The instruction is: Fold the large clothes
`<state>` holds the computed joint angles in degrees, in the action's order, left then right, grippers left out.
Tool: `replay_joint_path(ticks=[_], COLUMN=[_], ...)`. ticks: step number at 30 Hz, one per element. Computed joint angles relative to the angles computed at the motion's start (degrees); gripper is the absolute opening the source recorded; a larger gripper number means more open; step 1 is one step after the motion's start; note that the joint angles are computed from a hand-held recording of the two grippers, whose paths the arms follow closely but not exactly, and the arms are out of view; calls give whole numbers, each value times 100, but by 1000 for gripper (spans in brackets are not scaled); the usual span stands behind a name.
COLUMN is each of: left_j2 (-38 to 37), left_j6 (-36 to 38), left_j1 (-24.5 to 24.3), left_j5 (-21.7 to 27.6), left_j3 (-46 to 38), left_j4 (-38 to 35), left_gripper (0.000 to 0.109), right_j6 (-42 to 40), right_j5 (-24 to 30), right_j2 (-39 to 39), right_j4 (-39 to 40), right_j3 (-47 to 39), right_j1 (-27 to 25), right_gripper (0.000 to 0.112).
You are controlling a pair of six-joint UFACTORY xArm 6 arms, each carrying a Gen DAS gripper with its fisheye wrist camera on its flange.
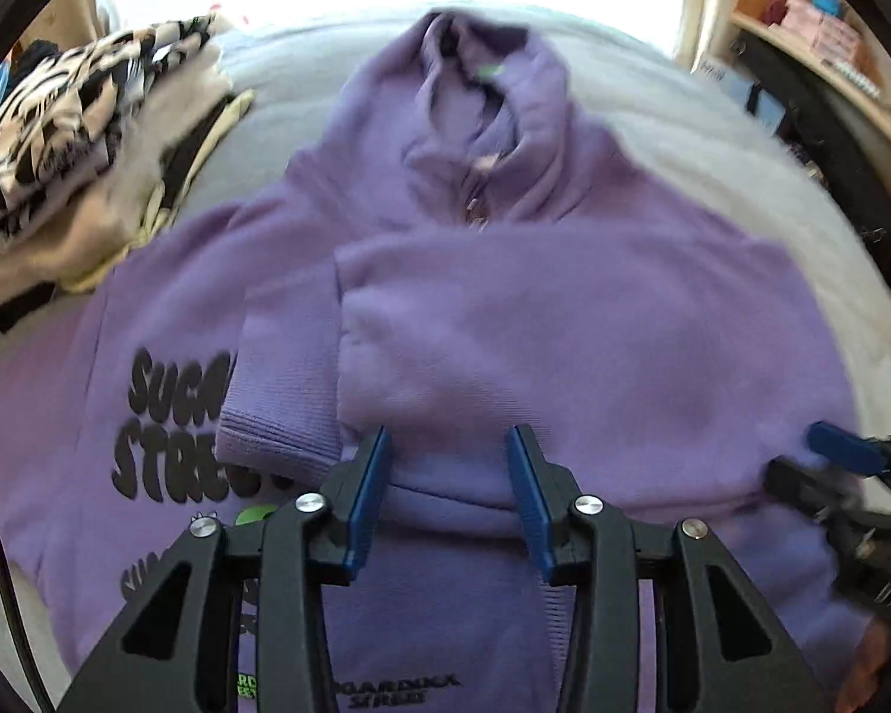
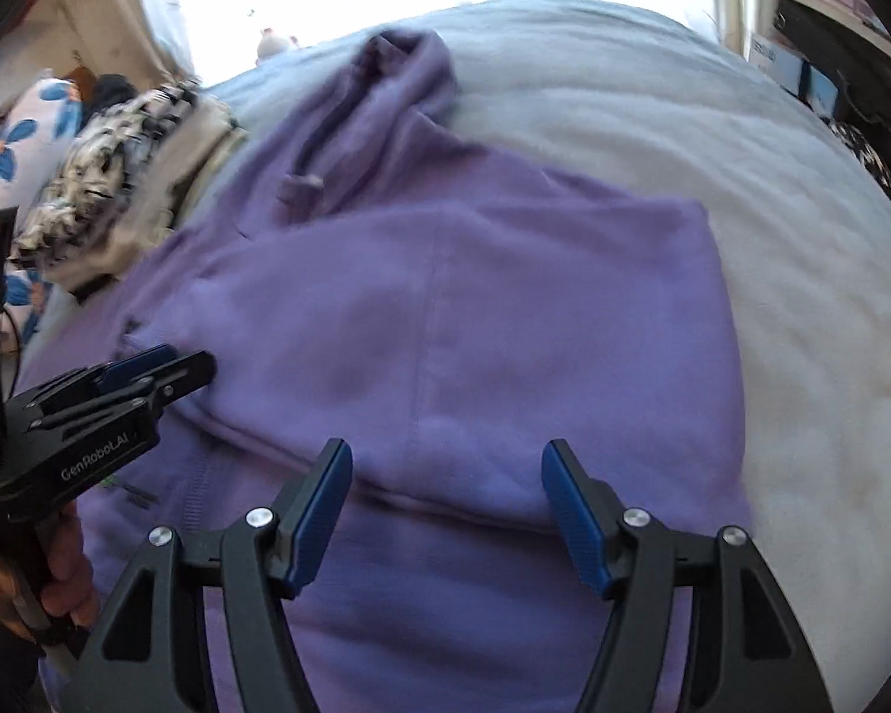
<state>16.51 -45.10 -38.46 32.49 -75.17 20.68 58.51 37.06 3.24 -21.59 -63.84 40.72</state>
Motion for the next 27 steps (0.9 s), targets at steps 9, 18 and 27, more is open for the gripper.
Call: replay_joint_path(ticks=[9, 18, 27], left_j2=[-189, -842, -2215], left_j6=[510, -202, -832], left_j1=[72, -201, -622], left_j5=[-341, 296, 1042], left_j3=[300, 580, 1427], left_j4=[-484, 229, 663], left_gripper=[39, 52, 60], right_j6=[172, 671, 1545], right_j5=[-503, 252, 767], right_j2=[-1057, -1117, -1623], right_j4=[187, -95, -534], right_j3=[1277, 913, 906], right_j1=[-404, 157, 913], right_gripper=[47, 48, 56])
